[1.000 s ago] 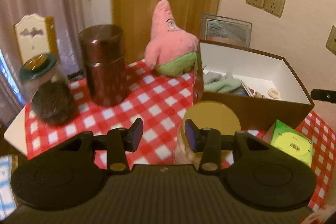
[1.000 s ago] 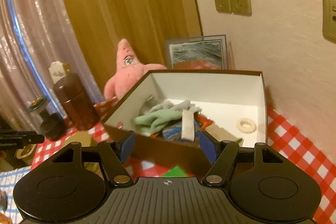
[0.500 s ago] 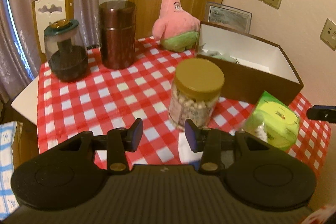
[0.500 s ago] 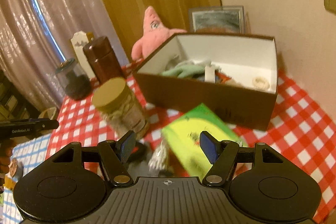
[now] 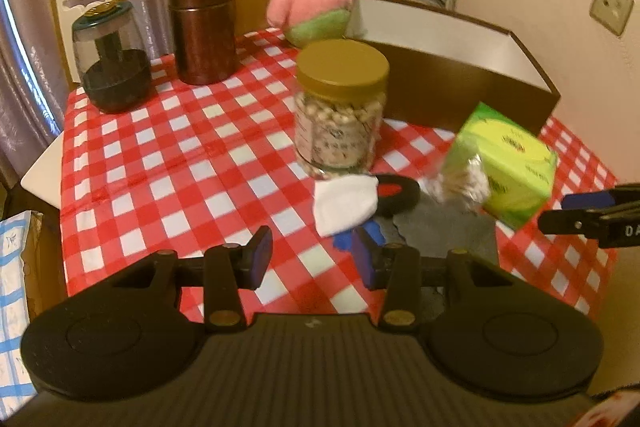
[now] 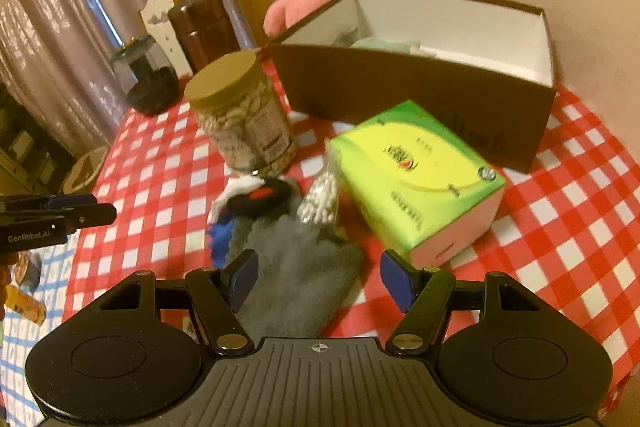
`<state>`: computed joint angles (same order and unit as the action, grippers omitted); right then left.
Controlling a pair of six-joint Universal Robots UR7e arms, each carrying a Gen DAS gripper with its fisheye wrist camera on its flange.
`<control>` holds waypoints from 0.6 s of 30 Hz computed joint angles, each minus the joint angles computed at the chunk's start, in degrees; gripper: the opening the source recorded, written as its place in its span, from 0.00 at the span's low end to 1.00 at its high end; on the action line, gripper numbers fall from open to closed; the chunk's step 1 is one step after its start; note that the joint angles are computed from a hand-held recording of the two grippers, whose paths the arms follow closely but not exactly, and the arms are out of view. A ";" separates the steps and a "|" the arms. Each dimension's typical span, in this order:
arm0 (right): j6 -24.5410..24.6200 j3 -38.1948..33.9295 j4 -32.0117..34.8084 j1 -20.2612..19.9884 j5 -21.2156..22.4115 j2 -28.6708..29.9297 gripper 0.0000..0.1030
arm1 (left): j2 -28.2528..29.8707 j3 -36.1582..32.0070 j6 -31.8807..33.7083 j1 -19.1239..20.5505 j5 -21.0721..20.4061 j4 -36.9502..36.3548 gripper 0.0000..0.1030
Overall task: Organize soft objects
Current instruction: 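Move both tools back to the remaining items beside the tissue pack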
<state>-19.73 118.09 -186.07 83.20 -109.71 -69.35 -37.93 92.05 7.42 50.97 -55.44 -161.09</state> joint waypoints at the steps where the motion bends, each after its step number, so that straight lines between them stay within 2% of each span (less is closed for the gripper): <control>1: 0.06 0.09 0.16 -0.02 -0.08 0.09 0.66 | -0.01 0.32 0.17 -0.11 -0.09 0.02 0.39; 18: 1.40 0.76 2.74 -0.29 -1.39 1.29 0.66 | 1.75 1.65 0.06 -1.33 -2.57 3.02 0.39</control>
